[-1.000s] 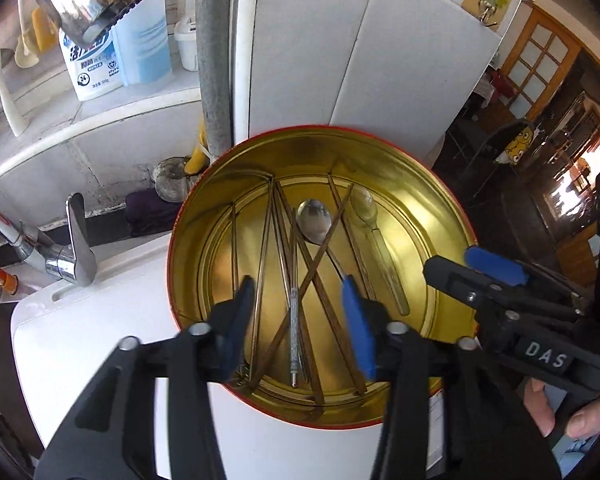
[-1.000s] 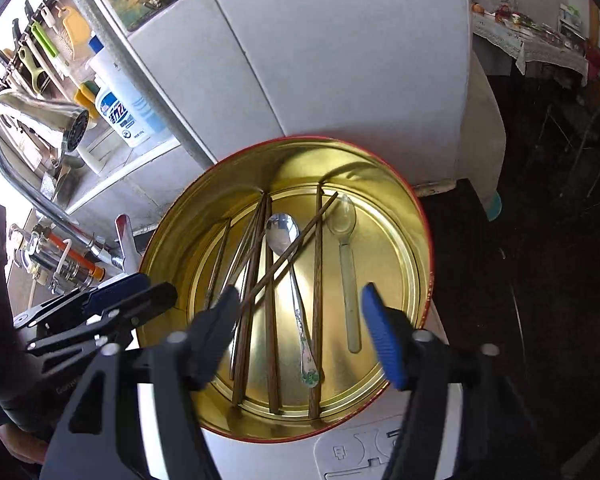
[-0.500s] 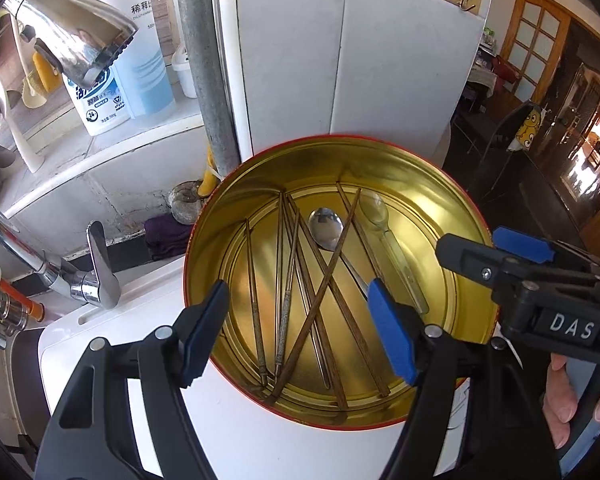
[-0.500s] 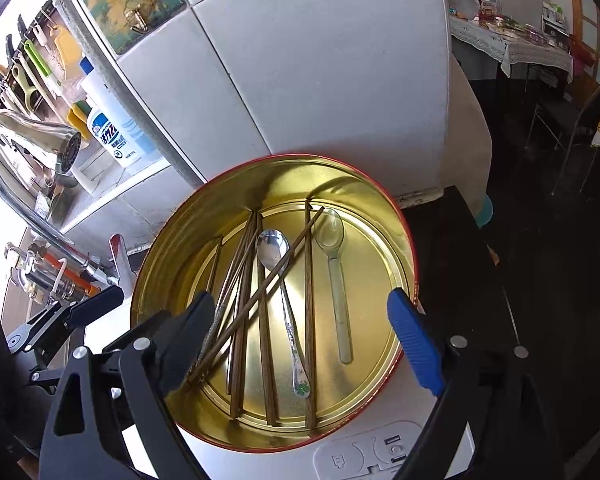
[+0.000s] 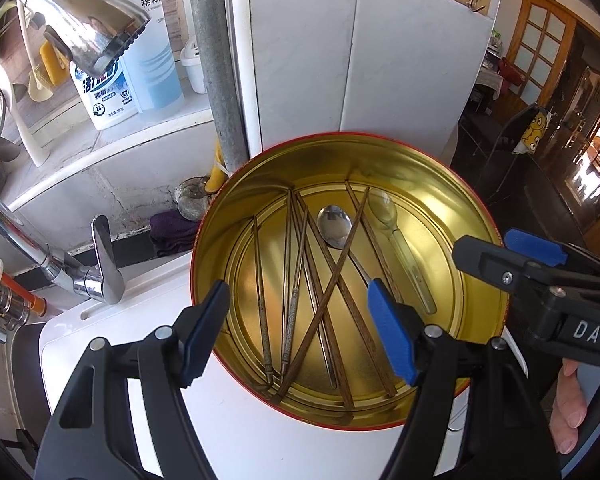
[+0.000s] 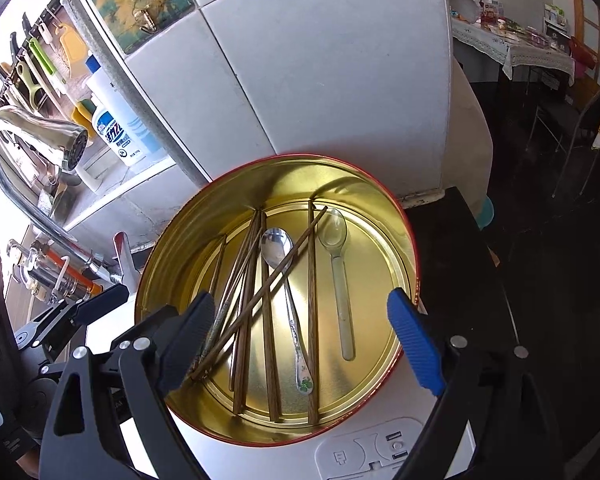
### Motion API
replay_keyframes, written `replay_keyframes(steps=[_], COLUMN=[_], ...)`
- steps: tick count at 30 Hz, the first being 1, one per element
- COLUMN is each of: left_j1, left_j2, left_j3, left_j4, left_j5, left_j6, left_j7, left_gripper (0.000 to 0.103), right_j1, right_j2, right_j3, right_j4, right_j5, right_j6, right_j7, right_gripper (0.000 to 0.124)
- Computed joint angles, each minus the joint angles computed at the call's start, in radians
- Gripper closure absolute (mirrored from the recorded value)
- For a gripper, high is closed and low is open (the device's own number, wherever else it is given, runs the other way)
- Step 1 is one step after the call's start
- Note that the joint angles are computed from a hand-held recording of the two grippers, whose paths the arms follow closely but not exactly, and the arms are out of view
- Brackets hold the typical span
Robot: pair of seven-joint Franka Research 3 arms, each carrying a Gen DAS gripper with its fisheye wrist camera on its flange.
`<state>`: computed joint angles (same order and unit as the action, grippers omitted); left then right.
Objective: Organize utensils
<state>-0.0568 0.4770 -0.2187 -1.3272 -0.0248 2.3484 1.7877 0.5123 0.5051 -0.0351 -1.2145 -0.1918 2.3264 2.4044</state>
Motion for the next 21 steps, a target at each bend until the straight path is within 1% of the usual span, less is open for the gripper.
replay_keyframes(steps=[12, 21], left_j1=[0.002, 0.002], left_j2=[-0.001, -0.007], left_j3=[0.002, 0.004], left_j4=[-0.006, -0.022], left_j5=[0.005, 0.011], left_j6=[0.005, 0.019], left_j7=[0.000, -0.007], left_gripper=[0.032, 0.032], right_j1=[0.000, 0.001], right_j2=[0.001, -0.011], right_j3=[0.005, 0.005], right_j4=[0.003, -0.020], right_j5=[0.009, 0.015], right_j6=[-0.002, 0.024], right_j7=[-0.004, 0.003], right_gripper=[0.035, 0.033])
